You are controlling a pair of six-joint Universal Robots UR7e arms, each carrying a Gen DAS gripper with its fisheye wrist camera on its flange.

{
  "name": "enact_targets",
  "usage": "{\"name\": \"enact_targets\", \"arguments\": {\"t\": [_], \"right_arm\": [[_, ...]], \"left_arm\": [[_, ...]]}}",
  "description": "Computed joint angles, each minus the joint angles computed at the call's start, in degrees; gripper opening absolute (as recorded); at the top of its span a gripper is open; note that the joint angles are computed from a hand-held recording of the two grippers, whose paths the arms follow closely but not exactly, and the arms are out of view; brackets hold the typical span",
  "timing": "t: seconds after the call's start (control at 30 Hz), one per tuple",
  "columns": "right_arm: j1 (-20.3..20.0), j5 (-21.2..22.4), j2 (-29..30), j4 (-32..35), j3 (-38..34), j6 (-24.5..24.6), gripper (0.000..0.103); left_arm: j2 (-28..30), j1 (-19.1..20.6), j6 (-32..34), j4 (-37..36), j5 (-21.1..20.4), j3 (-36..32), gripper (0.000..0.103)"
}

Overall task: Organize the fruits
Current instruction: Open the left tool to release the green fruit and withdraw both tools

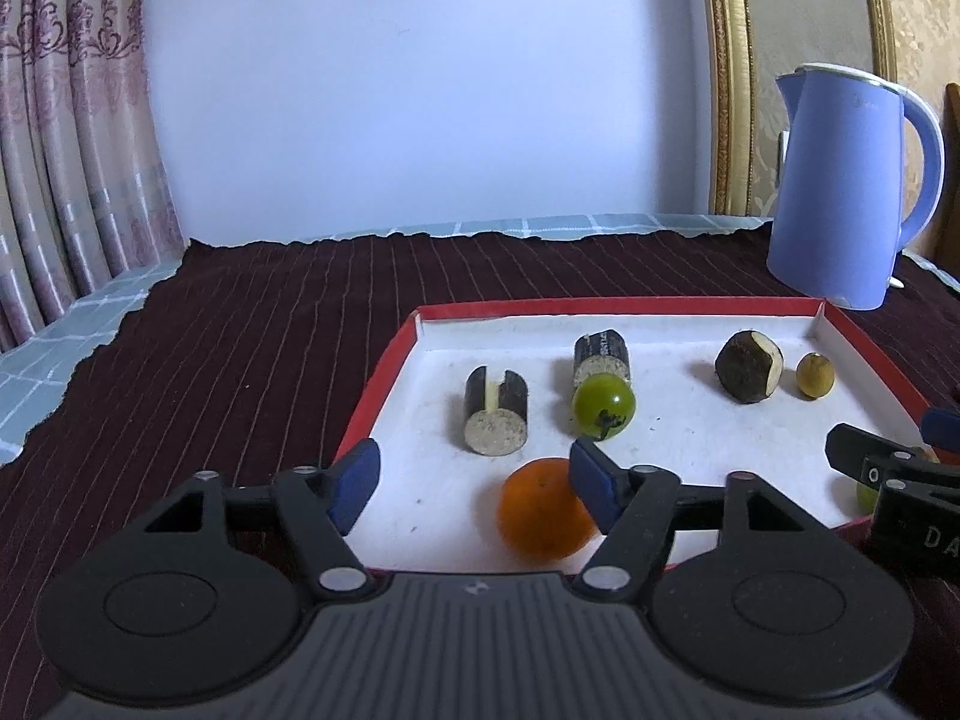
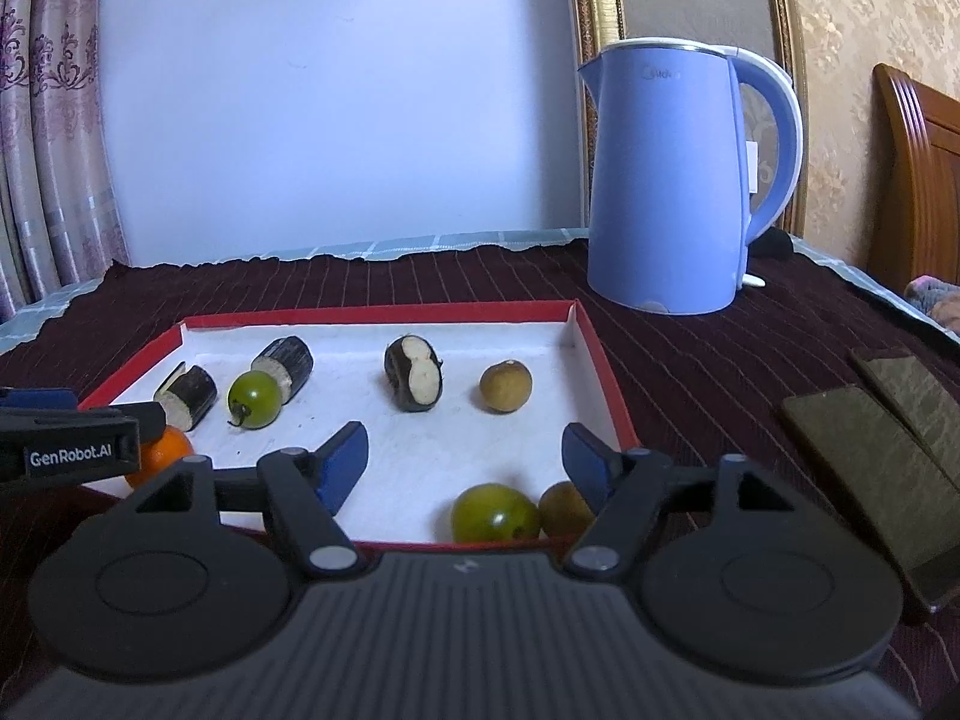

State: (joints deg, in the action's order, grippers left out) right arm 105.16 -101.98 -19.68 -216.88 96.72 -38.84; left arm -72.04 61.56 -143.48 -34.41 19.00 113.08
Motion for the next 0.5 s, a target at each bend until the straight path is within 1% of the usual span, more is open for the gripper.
{"name": "enact_targets", "arguments": {"t": [0.1, 0.23, 0.4, 0.5], "right_arm": [[-0.05, 0.08, -0.15, -0.58, 0.70, -0.25, 0.073], [-0.12, 0.17, -0.46, -1.23, 1.67, -0.17, 0.073], [-0.20, 0.64, -1.17, -2.07, 3.41, -0.17, 0.073], [-0.11, 1.10, -1.77, -1.98, 4.80, -1.14, 0.073]], "left_arm": [[-0.78, -0.21, 0.43, -1.14, -0.18, 1.08, 0.070], [-1.31, -0.25, -1.41, 0.25, -0.12, 1.51, 0.070], [-2.86, -0.71, -0.62, -2.01, -0.37, 3.85, 0.070], [-4.23, -1.11, 0.60, -4.54, -0.85, 5.64, 0.070]]}}
